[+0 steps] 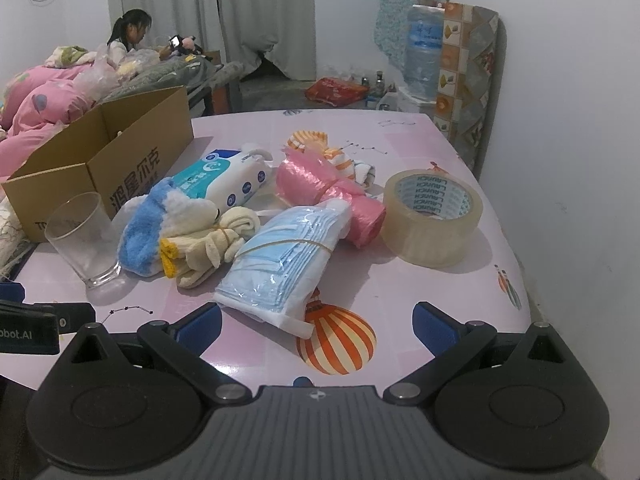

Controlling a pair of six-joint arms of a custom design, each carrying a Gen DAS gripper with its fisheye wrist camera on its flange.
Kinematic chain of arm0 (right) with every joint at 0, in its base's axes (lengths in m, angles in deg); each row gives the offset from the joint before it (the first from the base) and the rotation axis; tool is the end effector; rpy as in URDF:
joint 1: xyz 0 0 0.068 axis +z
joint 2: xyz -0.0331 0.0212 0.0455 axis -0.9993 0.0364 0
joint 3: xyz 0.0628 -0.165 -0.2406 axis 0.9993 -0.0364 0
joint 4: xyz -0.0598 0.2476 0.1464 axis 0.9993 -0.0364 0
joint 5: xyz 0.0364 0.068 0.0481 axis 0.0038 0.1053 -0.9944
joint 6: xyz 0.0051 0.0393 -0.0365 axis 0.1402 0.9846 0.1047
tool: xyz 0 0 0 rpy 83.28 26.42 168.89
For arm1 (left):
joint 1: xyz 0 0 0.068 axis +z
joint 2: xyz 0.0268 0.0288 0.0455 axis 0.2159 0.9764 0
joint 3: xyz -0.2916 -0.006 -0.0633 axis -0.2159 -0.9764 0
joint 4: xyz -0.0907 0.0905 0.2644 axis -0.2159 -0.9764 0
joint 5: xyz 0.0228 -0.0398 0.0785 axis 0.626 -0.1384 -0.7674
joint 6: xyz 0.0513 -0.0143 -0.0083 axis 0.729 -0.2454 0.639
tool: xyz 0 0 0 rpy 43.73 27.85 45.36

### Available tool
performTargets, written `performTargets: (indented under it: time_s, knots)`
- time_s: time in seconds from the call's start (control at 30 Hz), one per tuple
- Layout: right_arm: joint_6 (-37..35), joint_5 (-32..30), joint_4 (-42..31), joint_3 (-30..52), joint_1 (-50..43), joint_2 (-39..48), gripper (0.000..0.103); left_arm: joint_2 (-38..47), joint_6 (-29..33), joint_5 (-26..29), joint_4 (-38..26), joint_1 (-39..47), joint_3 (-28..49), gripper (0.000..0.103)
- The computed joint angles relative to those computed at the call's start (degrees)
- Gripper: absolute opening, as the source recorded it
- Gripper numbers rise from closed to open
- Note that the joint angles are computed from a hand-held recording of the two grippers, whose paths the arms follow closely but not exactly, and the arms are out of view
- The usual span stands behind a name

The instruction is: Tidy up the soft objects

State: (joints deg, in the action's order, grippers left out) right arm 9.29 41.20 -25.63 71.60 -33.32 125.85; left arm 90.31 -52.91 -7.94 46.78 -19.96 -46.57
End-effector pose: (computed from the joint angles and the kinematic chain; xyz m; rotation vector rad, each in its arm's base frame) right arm 0.1428 0.1558 0.1784 0.4869 2.2345 -0.1577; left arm 0.2441 -0.1527 0.1940 0.5743 2.3893 -0.2142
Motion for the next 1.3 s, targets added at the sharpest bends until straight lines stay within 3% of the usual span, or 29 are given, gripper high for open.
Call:
performTargets:
  time_s: [0.87, 1.1, 1.3]
  knots:
    - [-1.4, 0.2, 1.5, -0.6, -0.4, -1.1, 0.072, 0.7, 0.2, 0.6, -0.4, 1.3, 0.7, 0.103]
    - [-3.0, 1.8, 4.3, -2.5, -1.4, -4.5, 0.072, -2.9, 3.9, 3.0, 4.9, 3.1, -2.5, 0.103]
    - [-6.7, 0.5, 12.2, -8.3, -4.4, -13.1, 0.072, -5.5, 9.7, 8.1, 10.2, 2.9, -4.8, 0.103]
